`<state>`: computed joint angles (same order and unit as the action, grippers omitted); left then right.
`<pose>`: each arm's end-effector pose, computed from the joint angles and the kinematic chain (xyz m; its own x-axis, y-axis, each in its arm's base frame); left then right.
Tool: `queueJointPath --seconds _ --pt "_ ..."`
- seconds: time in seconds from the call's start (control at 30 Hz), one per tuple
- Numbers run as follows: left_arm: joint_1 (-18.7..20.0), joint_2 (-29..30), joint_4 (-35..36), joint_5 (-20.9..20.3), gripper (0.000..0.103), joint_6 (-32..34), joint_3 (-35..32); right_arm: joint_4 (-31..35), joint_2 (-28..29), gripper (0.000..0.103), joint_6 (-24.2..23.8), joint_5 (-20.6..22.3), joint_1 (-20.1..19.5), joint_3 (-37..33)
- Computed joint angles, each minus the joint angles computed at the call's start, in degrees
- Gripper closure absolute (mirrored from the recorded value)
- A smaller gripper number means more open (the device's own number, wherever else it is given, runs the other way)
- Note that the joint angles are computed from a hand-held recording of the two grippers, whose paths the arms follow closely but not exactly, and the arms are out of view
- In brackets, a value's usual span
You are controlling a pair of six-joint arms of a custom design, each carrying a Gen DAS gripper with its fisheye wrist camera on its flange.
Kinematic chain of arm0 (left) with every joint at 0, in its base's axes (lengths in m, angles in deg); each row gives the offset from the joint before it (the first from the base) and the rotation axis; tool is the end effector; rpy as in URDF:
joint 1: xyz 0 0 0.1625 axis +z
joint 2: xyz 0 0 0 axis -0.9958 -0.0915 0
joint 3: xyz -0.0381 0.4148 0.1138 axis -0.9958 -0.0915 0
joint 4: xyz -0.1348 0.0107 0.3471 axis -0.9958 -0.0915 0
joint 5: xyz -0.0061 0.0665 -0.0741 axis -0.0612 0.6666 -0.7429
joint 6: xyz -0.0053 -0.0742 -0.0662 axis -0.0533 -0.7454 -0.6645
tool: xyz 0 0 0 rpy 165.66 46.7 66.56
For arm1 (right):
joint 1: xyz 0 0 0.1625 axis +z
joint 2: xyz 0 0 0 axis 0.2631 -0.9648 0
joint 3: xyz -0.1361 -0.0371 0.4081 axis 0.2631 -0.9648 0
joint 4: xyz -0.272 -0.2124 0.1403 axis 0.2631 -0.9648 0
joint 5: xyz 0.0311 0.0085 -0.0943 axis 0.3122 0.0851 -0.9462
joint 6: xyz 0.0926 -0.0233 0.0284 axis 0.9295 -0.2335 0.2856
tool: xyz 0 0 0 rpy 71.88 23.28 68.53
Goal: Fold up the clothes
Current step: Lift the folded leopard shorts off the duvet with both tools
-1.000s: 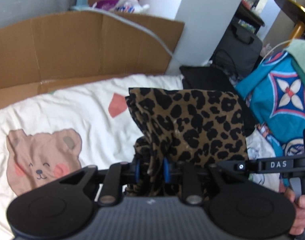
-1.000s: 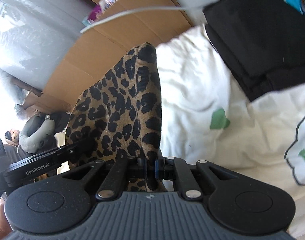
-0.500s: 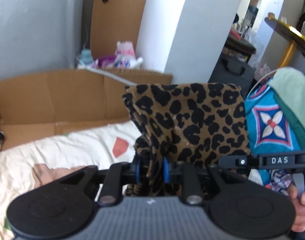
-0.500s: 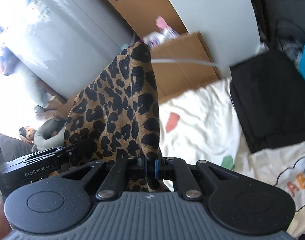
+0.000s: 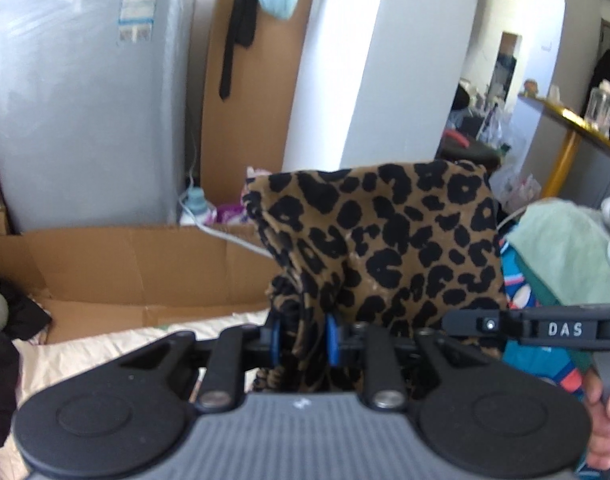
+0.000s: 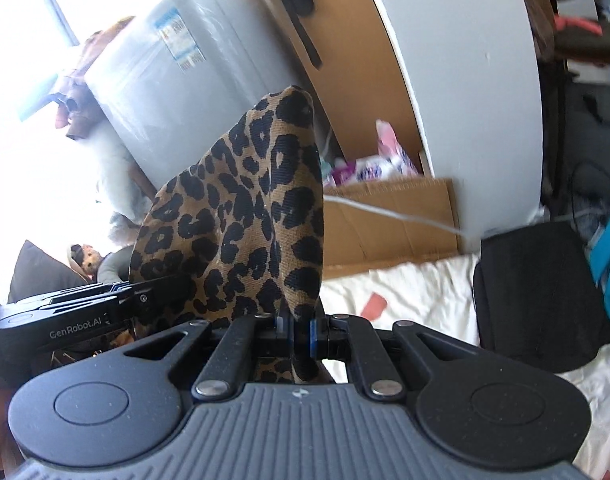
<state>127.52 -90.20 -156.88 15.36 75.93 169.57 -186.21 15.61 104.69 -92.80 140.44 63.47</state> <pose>-0.1499 -0.3716 0.5891 -0.7033 0.6041 -0.3747 0.7067 0.5373 -0.4602 0.5118 -0.1838 0.1861 -0.9108 0.2606 0.3202 -0.1512 0.5110 -0.8462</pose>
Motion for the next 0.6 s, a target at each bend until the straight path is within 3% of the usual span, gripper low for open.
queueJointPath --seconds 0.33,0.43,0.6 --pt "-4.5 -1.8 4.9 2.5 0.08 -2.4 -6.0 15.2 0.9 0.098 2.6 -3.0 3.6 -10.5" --pt "-6.3 -2.5 6.1 3.1 0.08 -3.9 -6.9 21.2 0.8 0.098 5.2 -3.6 4.7 -13.3" --pt "-9.8 -3.8 7.5 3.6 0.08 -7.0 -8.1 36.6 0.6 0.098 13.1 -5.0 7.0 -20.0"
